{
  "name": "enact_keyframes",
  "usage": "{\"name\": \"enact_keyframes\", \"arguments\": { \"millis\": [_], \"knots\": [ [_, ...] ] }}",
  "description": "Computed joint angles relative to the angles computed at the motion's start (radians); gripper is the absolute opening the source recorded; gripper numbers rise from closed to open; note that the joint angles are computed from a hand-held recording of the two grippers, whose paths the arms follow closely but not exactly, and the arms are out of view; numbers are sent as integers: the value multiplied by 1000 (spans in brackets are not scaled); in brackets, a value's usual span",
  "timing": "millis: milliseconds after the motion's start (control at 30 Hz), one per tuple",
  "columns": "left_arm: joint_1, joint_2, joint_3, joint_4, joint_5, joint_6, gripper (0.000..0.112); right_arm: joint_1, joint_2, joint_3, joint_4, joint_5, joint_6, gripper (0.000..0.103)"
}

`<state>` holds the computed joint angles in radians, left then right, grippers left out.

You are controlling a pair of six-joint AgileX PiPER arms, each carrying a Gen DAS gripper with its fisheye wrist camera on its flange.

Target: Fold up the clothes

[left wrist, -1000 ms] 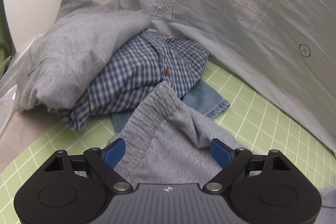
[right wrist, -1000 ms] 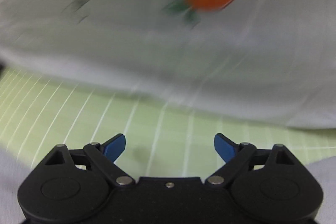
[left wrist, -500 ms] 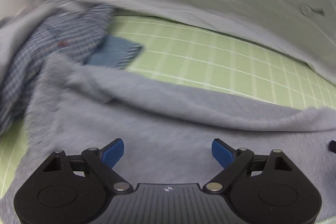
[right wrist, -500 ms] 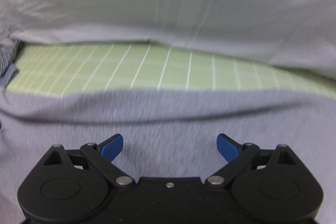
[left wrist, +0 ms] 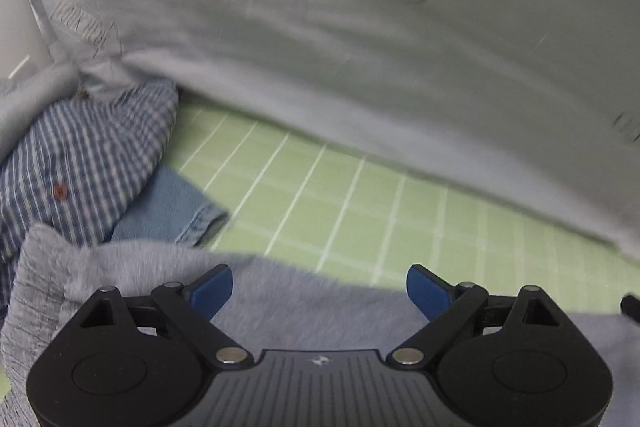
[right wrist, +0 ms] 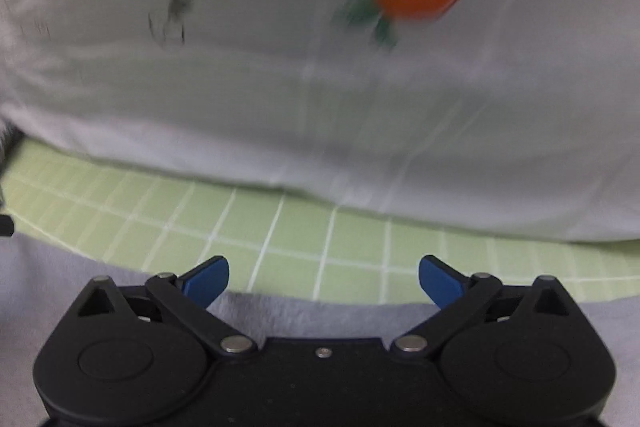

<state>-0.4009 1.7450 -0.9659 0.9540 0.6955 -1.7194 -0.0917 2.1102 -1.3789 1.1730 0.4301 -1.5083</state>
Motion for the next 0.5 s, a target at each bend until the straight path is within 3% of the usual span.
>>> {"name": "enact_keyframes", "arguments": {
  "millis": [133,300,500],
  "knots": [
    [-125,-90,8,-86,49,31,94,-137,-175,198,7,68,-80,103],
    [-436,-184,-19,-223,238,-60,94,-481,-399,426,-147,248,-137,103],
    [-815,-157,-145,-292,474,-283,95,-949,-435,451,-273,450,-277,103]
  ]
}}
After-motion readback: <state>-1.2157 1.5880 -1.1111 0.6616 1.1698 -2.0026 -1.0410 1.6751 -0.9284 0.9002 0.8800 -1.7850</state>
